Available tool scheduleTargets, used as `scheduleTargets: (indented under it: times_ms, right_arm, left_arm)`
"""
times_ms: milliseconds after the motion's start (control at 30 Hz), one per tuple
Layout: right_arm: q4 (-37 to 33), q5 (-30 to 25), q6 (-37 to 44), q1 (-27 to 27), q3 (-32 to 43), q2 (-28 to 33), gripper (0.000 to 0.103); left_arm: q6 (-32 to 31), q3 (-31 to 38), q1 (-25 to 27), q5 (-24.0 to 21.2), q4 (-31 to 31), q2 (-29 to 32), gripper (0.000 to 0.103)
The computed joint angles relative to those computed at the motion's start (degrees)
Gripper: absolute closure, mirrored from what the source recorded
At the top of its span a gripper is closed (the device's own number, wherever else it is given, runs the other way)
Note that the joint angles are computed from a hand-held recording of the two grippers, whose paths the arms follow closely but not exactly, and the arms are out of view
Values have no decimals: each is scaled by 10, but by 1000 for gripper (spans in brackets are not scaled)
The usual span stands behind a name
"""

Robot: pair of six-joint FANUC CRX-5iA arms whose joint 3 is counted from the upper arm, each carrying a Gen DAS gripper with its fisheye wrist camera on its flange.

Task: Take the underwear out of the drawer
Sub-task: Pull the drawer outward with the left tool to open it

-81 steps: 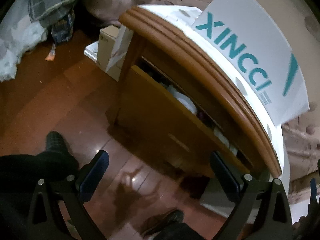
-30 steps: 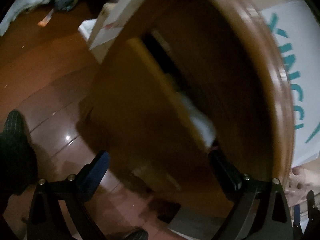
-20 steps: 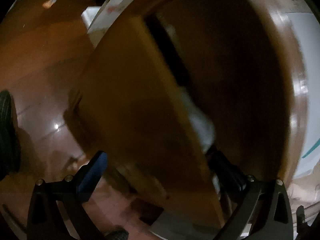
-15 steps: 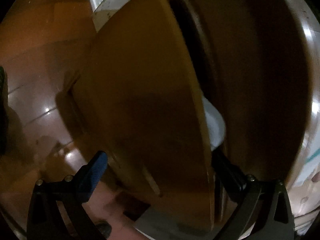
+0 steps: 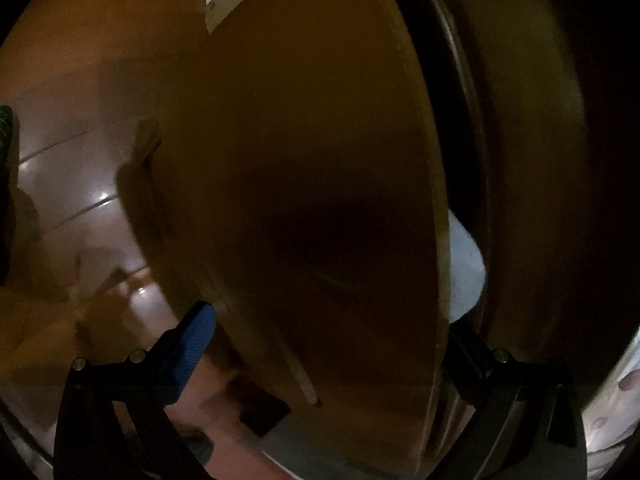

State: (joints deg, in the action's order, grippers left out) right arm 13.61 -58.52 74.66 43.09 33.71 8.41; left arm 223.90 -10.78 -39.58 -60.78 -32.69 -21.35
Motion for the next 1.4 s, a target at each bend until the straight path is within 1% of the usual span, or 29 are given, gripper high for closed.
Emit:
scheduleTargets:
  times_ms: [100, 167, 333, 500, 567, 667, 733, 833, 900, 967, 1033, 1100, 1233, 1333, 1400]
  right_arm:
    - [20, 14, -14, 0, -12, -5, 19]
    - [25, 10, -19, -2, -10, -3, 19]
    - [20, -1, -26, -10, 0, 1, 19]
    - [22, -9, -29, -14, 1, 4, 19]
    - [17, -13, -27, -15, 4, 5, 19]
    - [14, -12, -27, -16, 2, 3, 19]
    - [14, -10, -25, -16, -1, 1, 19]
    - [11, -11, -21, -16, -1, -1, 19]
    - [12, -15, -20, -16, 0, 1, 19]
    - [7, -20, -19, -17, 4, 2, 19]
    - [4, -23, -20, -18, 6, 3, 19]
    - [5, -24, -20, -16, 6, 3, 19]
    - [0, -30, -16, -16, 12, 6, 19]
    - [-6, -34, -14, -16, 17, 8, 19]
    - [-6, -35, -14, -16, 17, 8, 19]
  left_arm:
    - [3, 8, -19, -17, -8, 0, 0]
    - [6, 5, -31, -21, -11, -4, 0]
    - [-8, 12, -55, -48, -3, -5, 0]
    - [-11, 3, -55, -38, 9, 1, 0]
    - [-24, 11, -55, -48, 14, -1, 0]
    - [-29, 13, -54, -50, 24, -4, 0]
    - [-48, 21, -50, -62, 33, -3, 0]
    - [-50, 30, -67, -77, 36, -1, 0]
    - [-59, 31, -61, -75, 46, 0, 0]
    - [-54, 32, -67, -78, 48, 3, 0]
    - [-68, 33, -56, -78, 63, 4, 0]
    - [-70, 30, -53, -74, 70, 5, 0]
    - [-102, 38, -36, -82, 95, 8, 0]
    - [-119, 37, -16, -81, 121, 3, 0]
    - [-152, 38, 7, -84, 143, -1, 0]
